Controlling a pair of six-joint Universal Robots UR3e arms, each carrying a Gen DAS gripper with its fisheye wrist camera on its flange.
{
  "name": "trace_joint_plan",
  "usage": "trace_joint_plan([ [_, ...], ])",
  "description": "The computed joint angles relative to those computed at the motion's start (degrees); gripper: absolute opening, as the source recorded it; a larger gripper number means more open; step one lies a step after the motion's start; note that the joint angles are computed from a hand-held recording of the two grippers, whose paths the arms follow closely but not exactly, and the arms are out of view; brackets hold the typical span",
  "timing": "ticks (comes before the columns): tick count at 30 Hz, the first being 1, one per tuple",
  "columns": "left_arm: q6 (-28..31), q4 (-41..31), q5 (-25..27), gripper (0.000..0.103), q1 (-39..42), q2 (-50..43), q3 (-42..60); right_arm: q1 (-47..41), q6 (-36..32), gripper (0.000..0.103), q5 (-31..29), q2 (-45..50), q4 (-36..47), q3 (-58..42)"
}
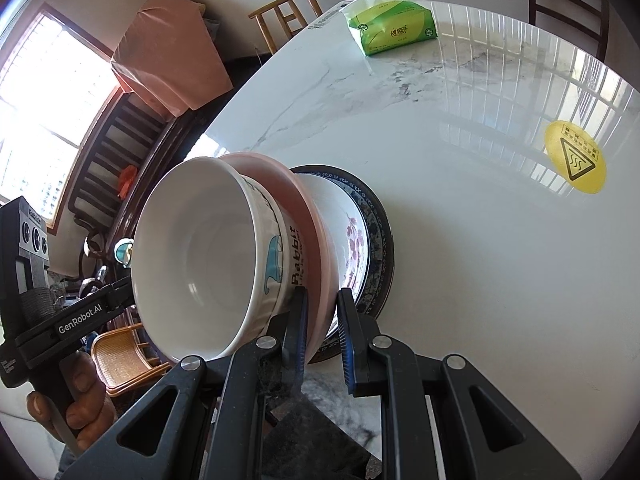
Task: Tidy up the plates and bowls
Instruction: 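Lift the nested pink bowl stack with the left tool over the plate stack, then lower the bowl stack onto the flower-print plates and open the left tool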
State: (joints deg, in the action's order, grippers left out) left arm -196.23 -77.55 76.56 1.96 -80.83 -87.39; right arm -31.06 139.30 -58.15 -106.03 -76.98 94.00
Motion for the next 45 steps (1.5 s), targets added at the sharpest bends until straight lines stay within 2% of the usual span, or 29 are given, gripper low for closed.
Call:
trace_joint_plan([
  [36, 2.0, 0.9, -1.0, 0.006, 3.1, -1.4, -2.9, 5.3, 6.1, 0.016, -1.7, 5.2, -4.6, -0.7],
  [41, 0.6, 7.5, -0.3, 0.006, 3.3, 1.4, -8.5, 5.2, 6.1, 0.017, -0.7, 5.6, -5.2, 0.1],
  [45, 1.4, 14.2, -2.0, 0.014, 5.2, 5.2, -15.3, 3.7, 5.0, 0.018, 1.1, 3.0, -6.3, 3.1],
])
